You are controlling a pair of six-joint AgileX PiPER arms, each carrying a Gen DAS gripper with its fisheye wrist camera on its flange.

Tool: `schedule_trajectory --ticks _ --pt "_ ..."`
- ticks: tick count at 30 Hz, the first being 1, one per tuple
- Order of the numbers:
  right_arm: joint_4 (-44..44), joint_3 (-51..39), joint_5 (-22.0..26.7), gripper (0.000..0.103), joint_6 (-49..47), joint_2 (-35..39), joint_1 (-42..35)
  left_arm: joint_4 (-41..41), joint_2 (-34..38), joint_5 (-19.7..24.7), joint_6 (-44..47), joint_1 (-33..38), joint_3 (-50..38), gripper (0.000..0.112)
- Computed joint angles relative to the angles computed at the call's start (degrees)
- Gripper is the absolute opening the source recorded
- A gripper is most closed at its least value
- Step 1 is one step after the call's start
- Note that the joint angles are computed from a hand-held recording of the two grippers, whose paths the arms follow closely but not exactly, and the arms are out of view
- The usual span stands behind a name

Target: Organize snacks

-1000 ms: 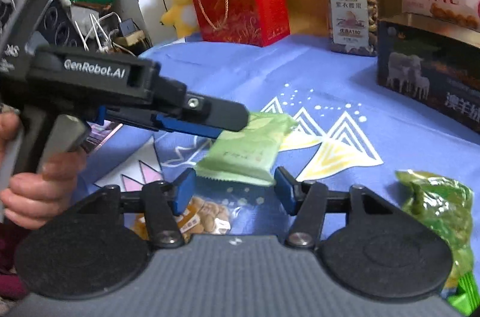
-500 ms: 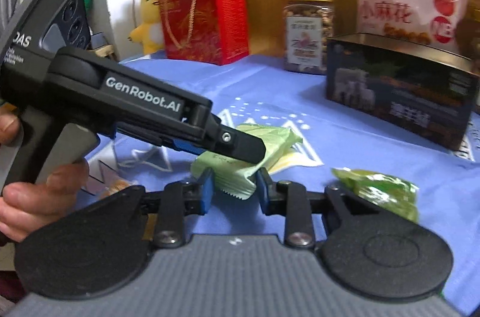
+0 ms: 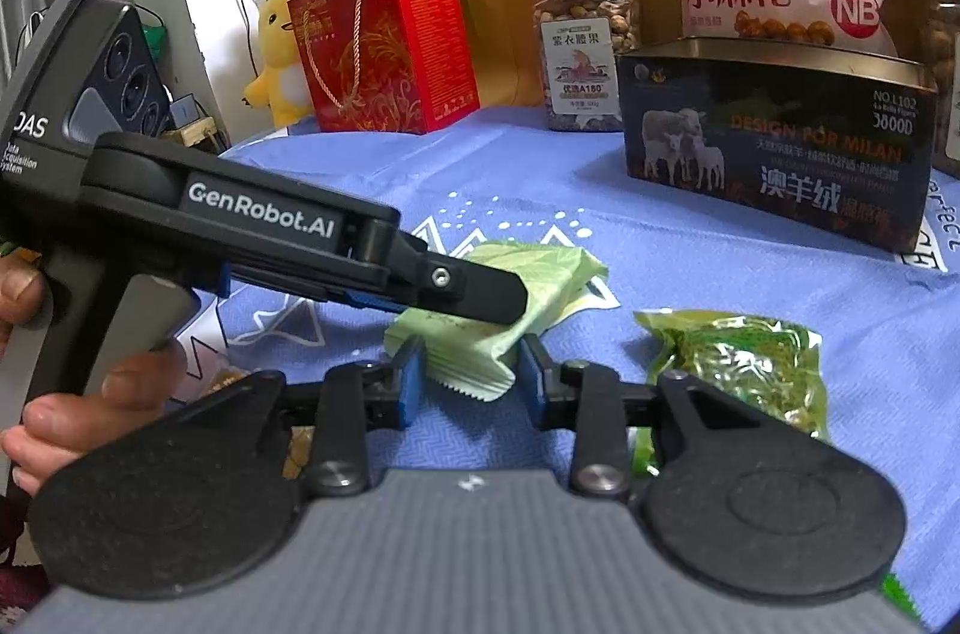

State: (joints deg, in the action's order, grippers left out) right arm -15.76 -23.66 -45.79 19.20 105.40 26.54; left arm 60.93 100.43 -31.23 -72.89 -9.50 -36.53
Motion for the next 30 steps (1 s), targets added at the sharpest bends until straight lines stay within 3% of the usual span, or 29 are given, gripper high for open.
schedule_trajectory --ticks 30 --pt "-0.18 0.02 0.14 0.04 -0.45 -0.17 -0.04 -0.4 -0.13 -1.18 0.69 0.61 0.72 0.043"
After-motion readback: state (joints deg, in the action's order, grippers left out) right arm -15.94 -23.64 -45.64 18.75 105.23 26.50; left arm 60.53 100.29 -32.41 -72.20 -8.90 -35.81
